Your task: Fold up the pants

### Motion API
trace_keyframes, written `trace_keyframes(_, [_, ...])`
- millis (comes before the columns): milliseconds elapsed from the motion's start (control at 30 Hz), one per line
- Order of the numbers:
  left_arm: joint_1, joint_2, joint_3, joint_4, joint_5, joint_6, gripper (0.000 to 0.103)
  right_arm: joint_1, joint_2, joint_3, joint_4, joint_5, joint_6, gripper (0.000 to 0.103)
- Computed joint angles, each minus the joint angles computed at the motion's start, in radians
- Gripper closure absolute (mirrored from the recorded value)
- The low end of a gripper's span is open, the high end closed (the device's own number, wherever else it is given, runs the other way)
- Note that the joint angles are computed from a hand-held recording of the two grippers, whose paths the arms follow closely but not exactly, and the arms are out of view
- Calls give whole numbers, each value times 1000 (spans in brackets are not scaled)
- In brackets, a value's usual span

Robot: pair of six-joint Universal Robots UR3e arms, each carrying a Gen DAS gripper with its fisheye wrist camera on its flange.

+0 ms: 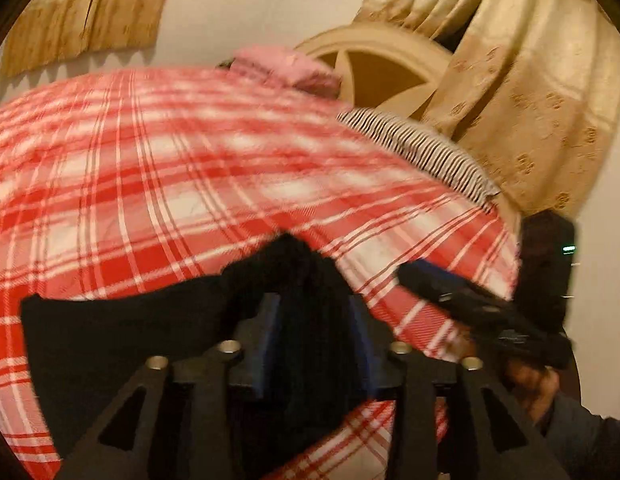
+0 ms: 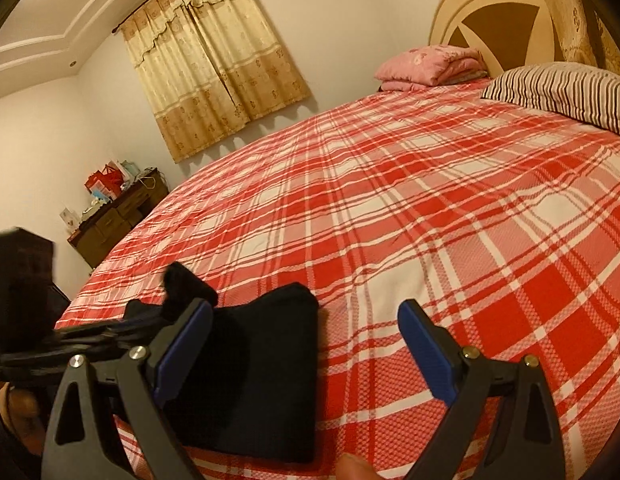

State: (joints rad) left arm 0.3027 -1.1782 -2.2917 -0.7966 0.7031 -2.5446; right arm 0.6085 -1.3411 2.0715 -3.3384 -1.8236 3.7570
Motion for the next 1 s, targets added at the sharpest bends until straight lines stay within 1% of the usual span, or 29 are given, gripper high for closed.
trace_keyframes(33, [16,39,-22,11,-5,1,43,4,2,-3,1,2,1,6])
trace_keyframes(67, [60,104,-50,-12,-21,27,36,9,5,-10,2,3,-1,6])
trace_keyframes(133, [124,170,-75,-57,-32,71,36,19,9,-20,3,7,-4,6])
trace_keyframes(167, [150,188,-87,-65,-20,90,36,18,12,-24,3,16,-6,6])
trace_keyframes(200, [171,197,-110,-27,18,89,36,19,14,-30,5,33,-5,6])
trace_keyframes(233, [182,195,-139,37,56,77,36,22,17,-39,11,45,-4,6])
trace_keyframes(300, [192,164,-195,179,125,50,36,35,35,-73,34,71,-12,6])
trace_keyframes(333, [197,139,-212,227,162,36,36,45,49,-95,49,71,-17,6])
trace_keyframes(367, [217,115,-225,243,170,38,36,60,65,-128,81,67,-27,7])
trace_keyframes(433, [259,82,-241,241,149,59,36,86,98,-197,162,61,-48,15])
trace_keyframes(467, [267,65,-253,265,153,55,36,90,110,-220,190,69,-57,30])
trace_keyframes(500, [267,40,-260,298,160,46,35,98,126,-257,249,73,-66,59])
trace_keyframes(533, [268,20,-265,321,163,42,36,100,136,-278,290,77,-74,75])
trace_keyframes(567, [266,0,-264,343,165,34,35,100,145,-298,332,95,-88,84])
trace_keyframes(633, [272,7,-275,347,156,37,35,111,137,-289,333,83,-106,86])
trace_keyframes(733, [258,-43,-285,437,170,22,35,142,86,-260,347,9,-102,87])
trace_keyframes(800, [251,-95,-285,484,181,21,35,135,65,-247,382,13,-86,87])
trace_keyframes(933, [276,-80,-306,490,156,40,35,97,88,-220,405,56,-52,87])
trace_keyframes(1000, [304,-35,-308,435,131,56,35,100,79,-225,418,46,-55,87])
